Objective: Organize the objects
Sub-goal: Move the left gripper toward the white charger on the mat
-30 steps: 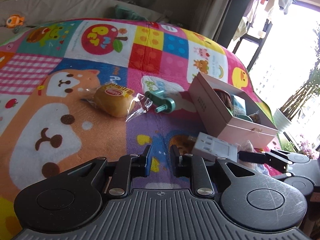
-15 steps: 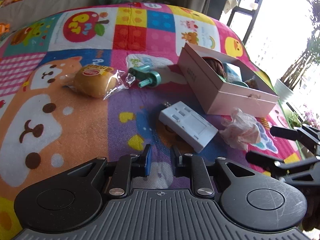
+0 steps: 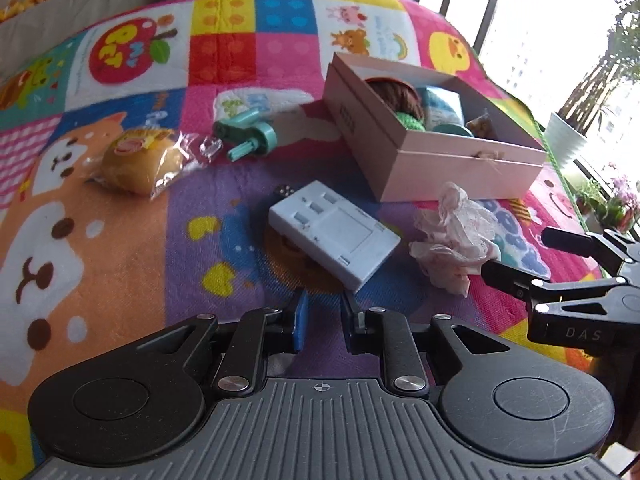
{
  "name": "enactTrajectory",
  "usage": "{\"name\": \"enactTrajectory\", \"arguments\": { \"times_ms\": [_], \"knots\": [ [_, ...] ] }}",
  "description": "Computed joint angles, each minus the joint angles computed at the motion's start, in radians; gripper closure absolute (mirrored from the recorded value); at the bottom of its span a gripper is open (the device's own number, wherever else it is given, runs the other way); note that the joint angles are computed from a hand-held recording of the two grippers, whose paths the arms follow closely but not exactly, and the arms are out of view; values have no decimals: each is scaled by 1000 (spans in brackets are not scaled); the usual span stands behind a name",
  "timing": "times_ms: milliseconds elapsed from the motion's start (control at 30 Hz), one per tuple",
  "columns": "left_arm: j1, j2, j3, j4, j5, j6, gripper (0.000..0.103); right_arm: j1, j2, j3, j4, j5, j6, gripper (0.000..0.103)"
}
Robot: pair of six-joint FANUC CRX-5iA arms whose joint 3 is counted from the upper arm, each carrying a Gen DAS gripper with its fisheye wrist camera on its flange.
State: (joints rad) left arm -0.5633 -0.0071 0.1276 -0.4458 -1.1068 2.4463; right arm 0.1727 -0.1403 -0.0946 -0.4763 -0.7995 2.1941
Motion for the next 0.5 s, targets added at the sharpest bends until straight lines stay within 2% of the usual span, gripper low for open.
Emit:
{"name": "enactTrajectory", "arguments": {
  "times_ms": [100,167,267,400,500],
  "knots": [
    [-12,8,16,-34,-36,-3,81,-6,3,7,-18,-6,10,7],
    [-28,31,53,-91,-105,14,81,-12,4,11,-32,-10,18,6],
    [-13,33,58,-80,-111,18,81,-22,3,14,-51,-13,29,4],
    [-30,62,96,-117,-153,-1,81,-29,1,13,-64,-9,29,3],
    [-5,53,84,-120,-143,32,81,-39,-4,10,-84,-2,40,3]
  ]
}}
